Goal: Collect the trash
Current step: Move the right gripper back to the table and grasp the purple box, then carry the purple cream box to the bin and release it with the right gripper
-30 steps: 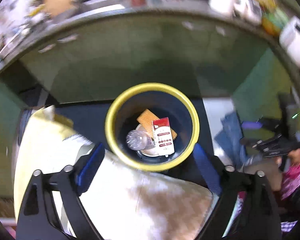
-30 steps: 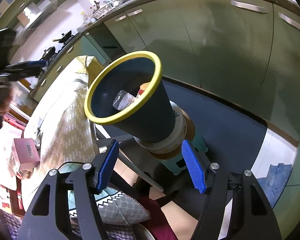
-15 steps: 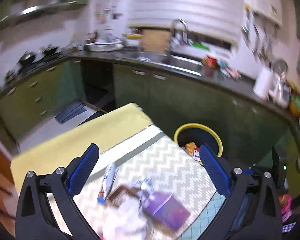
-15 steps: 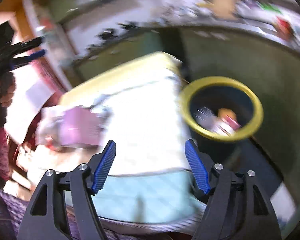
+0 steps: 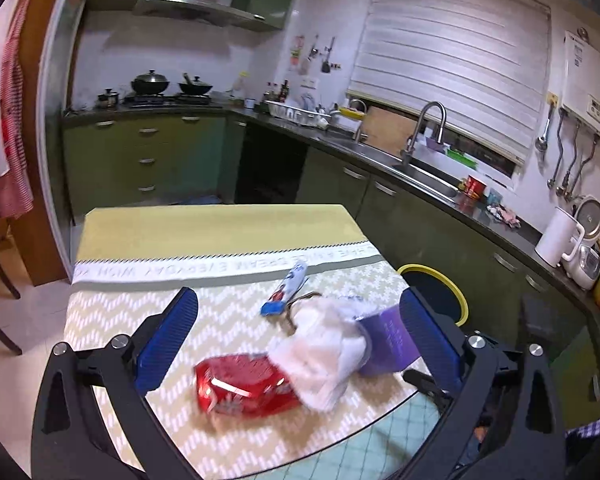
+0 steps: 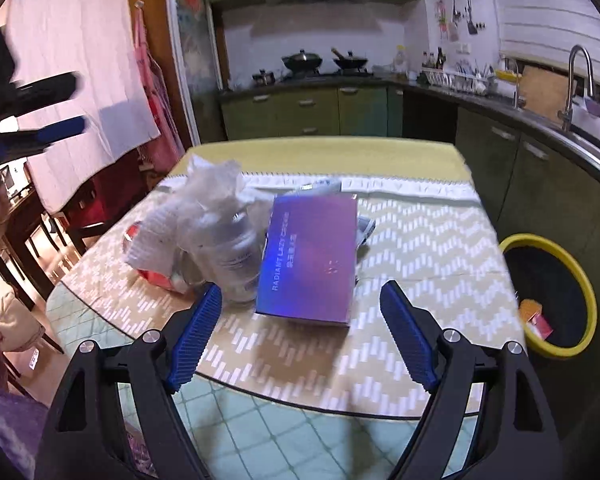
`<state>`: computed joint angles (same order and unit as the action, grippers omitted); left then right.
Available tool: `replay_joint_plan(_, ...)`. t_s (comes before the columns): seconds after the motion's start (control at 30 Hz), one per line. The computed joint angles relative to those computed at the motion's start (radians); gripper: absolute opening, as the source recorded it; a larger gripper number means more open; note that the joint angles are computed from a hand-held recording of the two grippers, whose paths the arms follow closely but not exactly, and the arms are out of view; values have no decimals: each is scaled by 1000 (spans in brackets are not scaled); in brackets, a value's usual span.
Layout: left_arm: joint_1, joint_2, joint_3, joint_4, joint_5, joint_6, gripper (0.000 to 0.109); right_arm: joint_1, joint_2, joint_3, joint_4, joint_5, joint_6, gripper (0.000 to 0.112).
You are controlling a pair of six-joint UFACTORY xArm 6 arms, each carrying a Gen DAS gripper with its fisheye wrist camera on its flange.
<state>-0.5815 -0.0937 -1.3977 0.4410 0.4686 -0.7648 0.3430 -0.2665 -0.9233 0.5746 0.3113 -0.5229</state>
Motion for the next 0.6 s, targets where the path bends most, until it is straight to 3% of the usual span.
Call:
replay_joint_plan(0.2, 25, -55, 103, -1, -35, -37, 96, 12, 95, -55, -152, -7, 167, 76)
replay_joint_plan(0.33, 36, -46, 112, -55, -50, 4, 96, 4, 137, -84, -222, -15, 241, 64)
replay_joint_plan(0.6, 29, -15, 98, -123, -48, 72, 96, -4, 161, -117, -179, -3, 198, 53)
